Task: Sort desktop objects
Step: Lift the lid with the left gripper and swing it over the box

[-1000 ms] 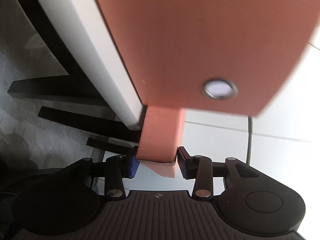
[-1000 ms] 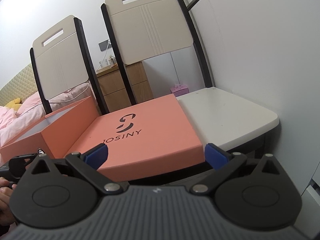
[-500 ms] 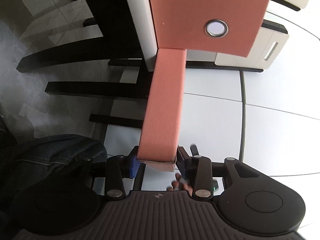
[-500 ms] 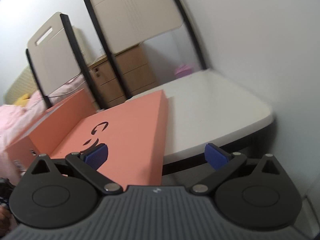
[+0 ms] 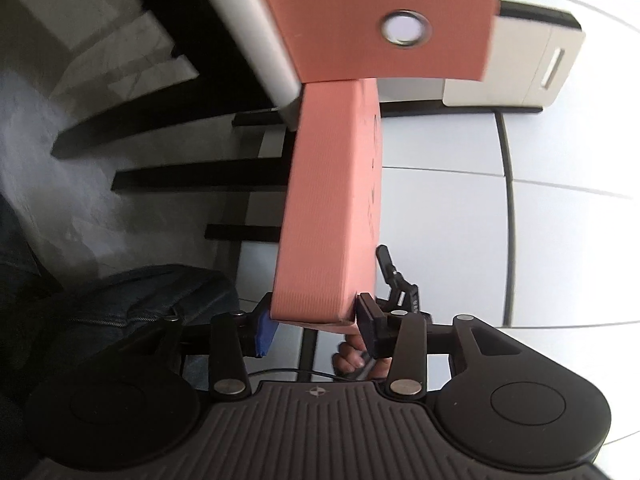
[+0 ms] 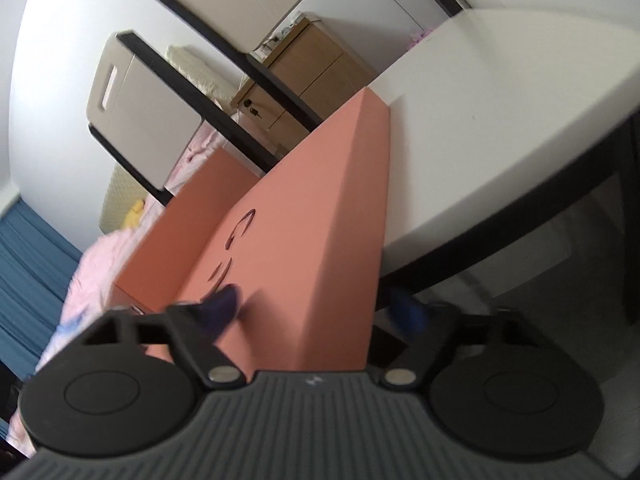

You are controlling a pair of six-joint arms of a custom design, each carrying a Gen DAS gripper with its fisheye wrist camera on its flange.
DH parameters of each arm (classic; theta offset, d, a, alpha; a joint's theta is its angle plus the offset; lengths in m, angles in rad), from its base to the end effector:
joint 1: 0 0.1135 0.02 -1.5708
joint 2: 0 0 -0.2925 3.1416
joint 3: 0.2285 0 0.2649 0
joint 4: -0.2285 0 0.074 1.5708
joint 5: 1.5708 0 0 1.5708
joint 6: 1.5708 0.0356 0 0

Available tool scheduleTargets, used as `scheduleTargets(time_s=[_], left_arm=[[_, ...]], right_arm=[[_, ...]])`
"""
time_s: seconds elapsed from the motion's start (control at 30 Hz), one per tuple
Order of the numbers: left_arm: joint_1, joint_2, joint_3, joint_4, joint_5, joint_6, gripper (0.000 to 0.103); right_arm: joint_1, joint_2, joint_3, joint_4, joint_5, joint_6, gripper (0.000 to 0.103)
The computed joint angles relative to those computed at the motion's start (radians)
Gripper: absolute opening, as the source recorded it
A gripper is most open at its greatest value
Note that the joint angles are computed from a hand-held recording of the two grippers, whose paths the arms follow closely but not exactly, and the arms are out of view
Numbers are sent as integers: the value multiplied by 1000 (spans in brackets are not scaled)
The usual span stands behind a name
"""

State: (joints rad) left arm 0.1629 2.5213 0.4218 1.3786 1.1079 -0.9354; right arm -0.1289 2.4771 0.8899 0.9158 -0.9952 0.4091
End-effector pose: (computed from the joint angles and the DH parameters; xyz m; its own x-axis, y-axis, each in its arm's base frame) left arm 0.2491 0.0087 -0.0289 -0.8621 -0.5059 0.0295 -0.1735 0.2400 -0.9551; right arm 0.3798 -0.0191 -0.0232 -0.7973 0.3217 -0.5108 -0.2880 0.5409 0.7902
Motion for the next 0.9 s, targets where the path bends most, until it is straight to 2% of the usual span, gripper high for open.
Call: scheduleTargets(time_s=[0.17, 0.23, 0.33, 0.47, 0.57, 0.73, 0.9], left_arm=[[29, -157, -40, -85, 32, 70, 48], [29, -267, -44, -200, 43, 133, 48], [16, -464, -15, -466, 21, 264, 48], [18, -602, 40, -679, 43, 366, 48], [40, -706, 77, -878, 66, 478, 50], [139, -876, 187, -1371, 59, 802, 52], [350, -935, 350, -1875, 28, 1204, 52]], right_arm=[[-8, -69, -113, 148, 1, 71, 66], [-11, -112, -157, 192, 9, 103, 66], [-12, -203, -210, 181, 50, 135, 67], [-25, -282, -267, 233, 71, 201, 67], [-25, -369, -311, 252, 95, 229, 67], [57, -537, -287, 130, 169, 231, 67], [246, -553, -137, 36, 282, 259, 66]])
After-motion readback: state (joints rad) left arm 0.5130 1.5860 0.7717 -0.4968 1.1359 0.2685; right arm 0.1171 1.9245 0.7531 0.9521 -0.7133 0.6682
